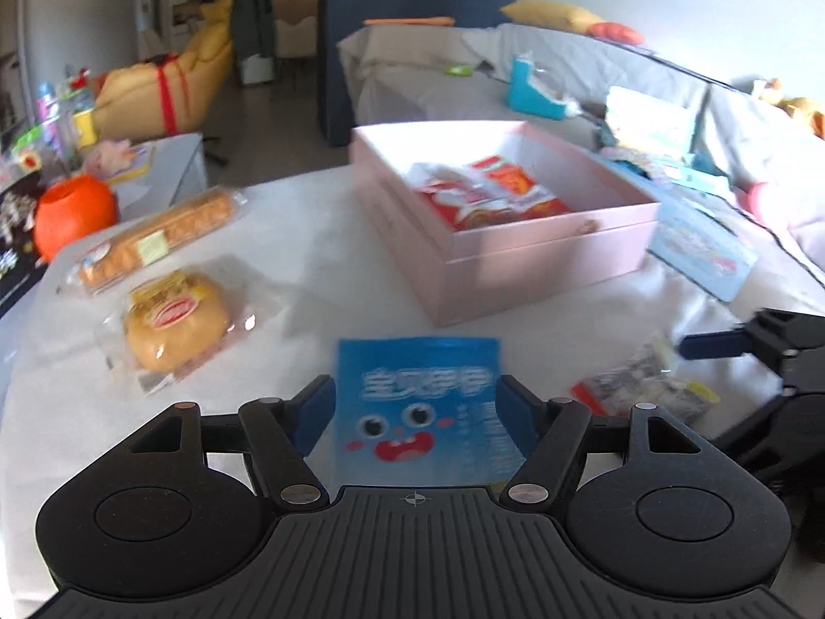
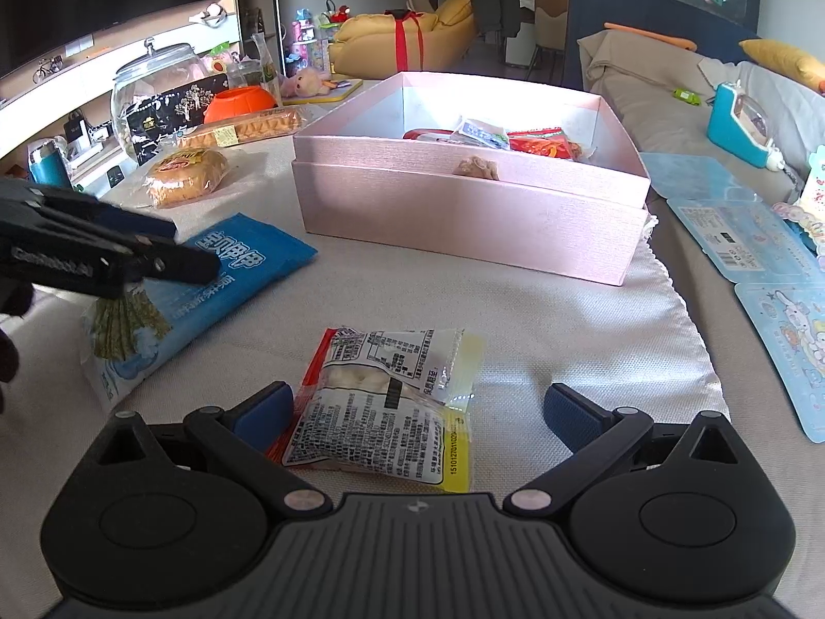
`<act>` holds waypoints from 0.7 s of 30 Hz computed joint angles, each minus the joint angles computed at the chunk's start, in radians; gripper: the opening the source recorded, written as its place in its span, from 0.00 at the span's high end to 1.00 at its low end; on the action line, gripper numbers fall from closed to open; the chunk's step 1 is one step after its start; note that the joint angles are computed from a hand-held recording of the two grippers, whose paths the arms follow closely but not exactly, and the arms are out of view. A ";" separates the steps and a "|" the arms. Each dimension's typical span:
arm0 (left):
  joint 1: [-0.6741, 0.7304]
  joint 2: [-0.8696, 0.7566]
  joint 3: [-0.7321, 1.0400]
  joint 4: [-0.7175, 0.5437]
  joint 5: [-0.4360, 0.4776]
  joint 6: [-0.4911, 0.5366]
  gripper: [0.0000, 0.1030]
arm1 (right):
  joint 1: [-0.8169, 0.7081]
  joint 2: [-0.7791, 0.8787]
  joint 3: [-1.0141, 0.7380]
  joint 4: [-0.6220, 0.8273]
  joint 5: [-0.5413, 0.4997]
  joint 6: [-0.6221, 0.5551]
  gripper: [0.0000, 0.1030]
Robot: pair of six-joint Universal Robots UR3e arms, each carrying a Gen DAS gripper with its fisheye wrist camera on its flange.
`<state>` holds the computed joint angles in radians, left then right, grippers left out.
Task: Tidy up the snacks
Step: 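Close the left gripper on the blue seaweed pack and lift it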
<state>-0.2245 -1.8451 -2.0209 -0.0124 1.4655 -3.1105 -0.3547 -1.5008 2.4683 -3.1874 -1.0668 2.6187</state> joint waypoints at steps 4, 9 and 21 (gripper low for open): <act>-0.076 -0.063 0.122 -0.122 0.105 0.045 0.28 | -0.001 0.001 -0.001 -0.001 0.001 0.000 0.00; -0.109 -0.124 0.180 -0.159 0.131 0.058 0.21 | 0.000 0.001 -0.001 0.000 0.000 0.000 0.00; -0.083 -0.143 0.212 -0.161 0.169 0.004 0.23 | -0.001 0.001 0.000 0.000 0.001 -0.001 0.00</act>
<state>-0.3074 -1.9881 -1.8092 -0.1730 1.6349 -3.1060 -0.3553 -1.4993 2.4678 -3.1879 -1.0660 2.6178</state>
